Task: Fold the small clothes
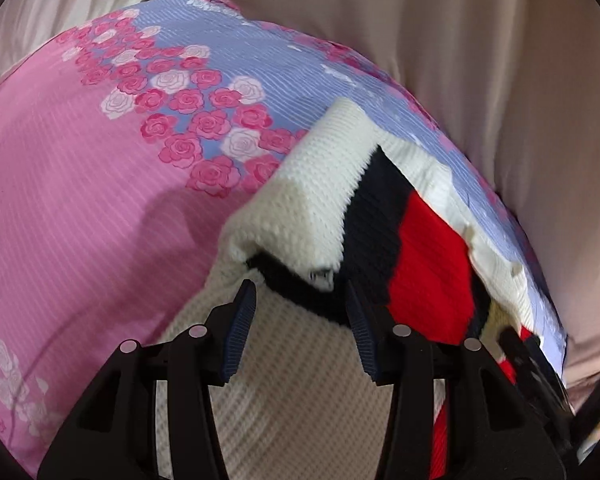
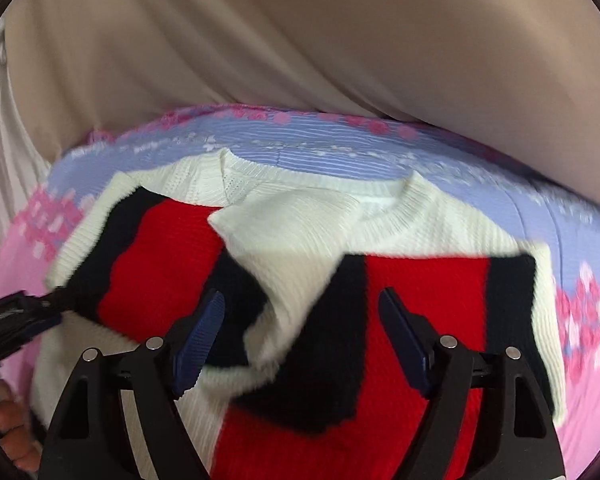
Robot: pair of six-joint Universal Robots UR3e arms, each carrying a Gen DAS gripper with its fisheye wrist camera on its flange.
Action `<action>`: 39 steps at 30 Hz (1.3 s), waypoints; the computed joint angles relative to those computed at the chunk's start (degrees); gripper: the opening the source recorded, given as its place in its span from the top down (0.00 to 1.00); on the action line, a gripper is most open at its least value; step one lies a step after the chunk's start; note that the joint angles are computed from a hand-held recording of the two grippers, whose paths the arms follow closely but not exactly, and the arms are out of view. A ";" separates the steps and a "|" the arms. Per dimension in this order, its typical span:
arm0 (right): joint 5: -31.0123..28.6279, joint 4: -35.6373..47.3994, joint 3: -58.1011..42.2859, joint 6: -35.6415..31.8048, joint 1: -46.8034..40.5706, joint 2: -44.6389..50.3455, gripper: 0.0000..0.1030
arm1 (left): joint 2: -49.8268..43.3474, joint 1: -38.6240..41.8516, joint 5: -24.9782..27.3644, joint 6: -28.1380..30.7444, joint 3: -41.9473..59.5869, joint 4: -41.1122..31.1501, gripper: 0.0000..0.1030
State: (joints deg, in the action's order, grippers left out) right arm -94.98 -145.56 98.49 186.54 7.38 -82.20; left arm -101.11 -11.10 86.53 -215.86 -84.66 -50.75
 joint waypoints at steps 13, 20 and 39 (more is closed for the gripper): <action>24.33 4.79 28.45 5.23 -30.82 -27.84 0.69 | -2.76 0.22 -2.39 1.20 3.17 -1.03 0.57; 22.39 -4.36 27.06 6.79 -29.10 -20.69 0.45 | -4.14 2.52 -6.26 -3.70 4.18 -1.89 0.60; 33.04 15.00 34.92 -4.27 -46.15 -41.66 0.96 | -5.02 -2.49 5.08 0.92 5.18 -1.53 0.86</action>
